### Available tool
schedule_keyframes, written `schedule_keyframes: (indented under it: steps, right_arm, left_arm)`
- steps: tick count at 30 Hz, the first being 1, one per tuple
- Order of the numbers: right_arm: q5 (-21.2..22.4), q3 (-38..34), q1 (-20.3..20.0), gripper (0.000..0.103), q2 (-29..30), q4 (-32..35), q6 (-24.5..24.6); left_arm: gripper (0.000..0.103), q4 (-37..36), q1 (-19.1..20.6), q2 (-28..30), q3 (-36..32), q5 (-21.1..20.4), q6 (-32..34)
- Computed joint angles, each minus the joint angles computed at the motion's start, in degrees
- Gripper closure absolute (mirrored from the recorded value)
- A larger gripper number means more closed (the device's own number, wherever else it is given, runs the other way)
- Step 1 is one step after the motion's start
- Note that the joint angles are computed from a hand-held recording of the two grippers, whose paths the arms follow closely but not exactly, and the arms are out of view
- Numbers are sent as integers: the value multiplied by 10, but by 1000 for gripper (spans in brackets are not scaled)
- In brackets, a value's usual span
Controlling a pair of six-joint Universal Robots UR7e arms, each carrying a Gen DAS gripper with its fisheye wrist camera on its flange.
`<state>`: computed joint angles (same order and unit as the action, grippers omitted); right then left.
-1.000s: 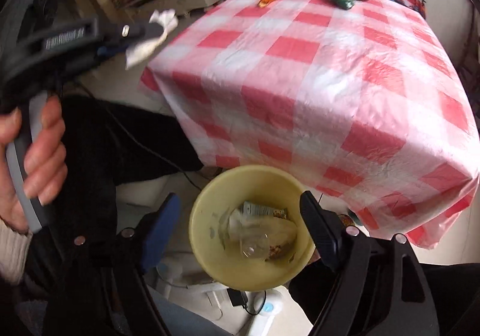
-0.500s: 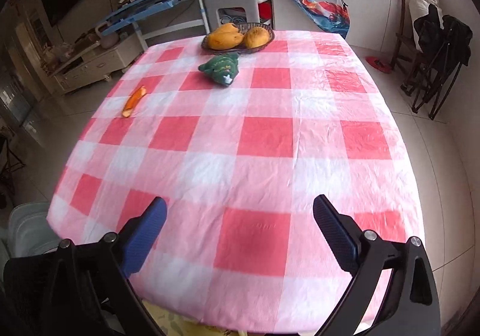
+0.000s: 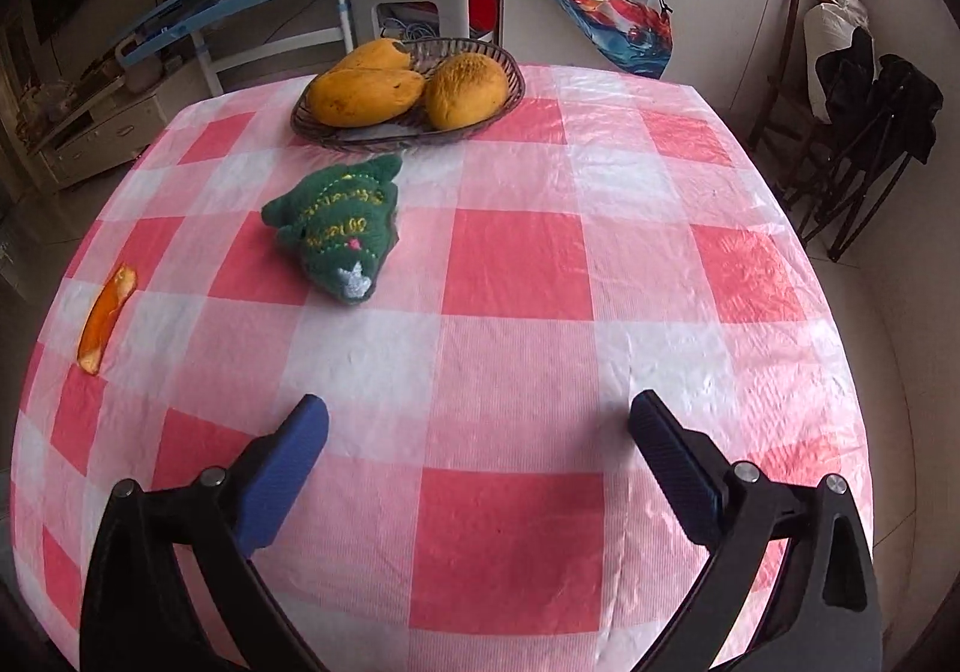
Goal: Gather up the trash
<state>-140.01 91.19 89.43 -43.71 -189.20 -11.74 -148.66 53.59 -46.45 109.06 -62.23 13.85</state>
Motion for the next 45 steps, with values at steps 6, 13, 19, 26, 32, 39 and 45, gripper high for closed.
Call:
schedule_keyframes:
  steps: [6,13,19,26,32,39,45]
  right_arm:
    - [-1,0,0,6,1,1,11]
    - [0,-6,-2,6,2,6,10]
    - [1,-7,-2,6,2,7,10]
    - [1,-7,-2,6,2,6,10]
    - [1,-6,-2,6,2,5,10]
    - [1,-6,-2,6,2,6,10]
    - [0,-6,-2,6,2,6,10]
  left_arm:
    - [48,25,-3,21,-12,38,-15]
    - [45,32,-5,27,-19,34,-28]
    - [44,5,-12,24,-6,41,-15]
    - [43,28,0,21,-19,20,-52]
    - [43,46,9,24,-31,-1,-71]
    - [43,51,15,26,-37,-24,-81]
    - [43,52,18,26,-40,-28,-85]
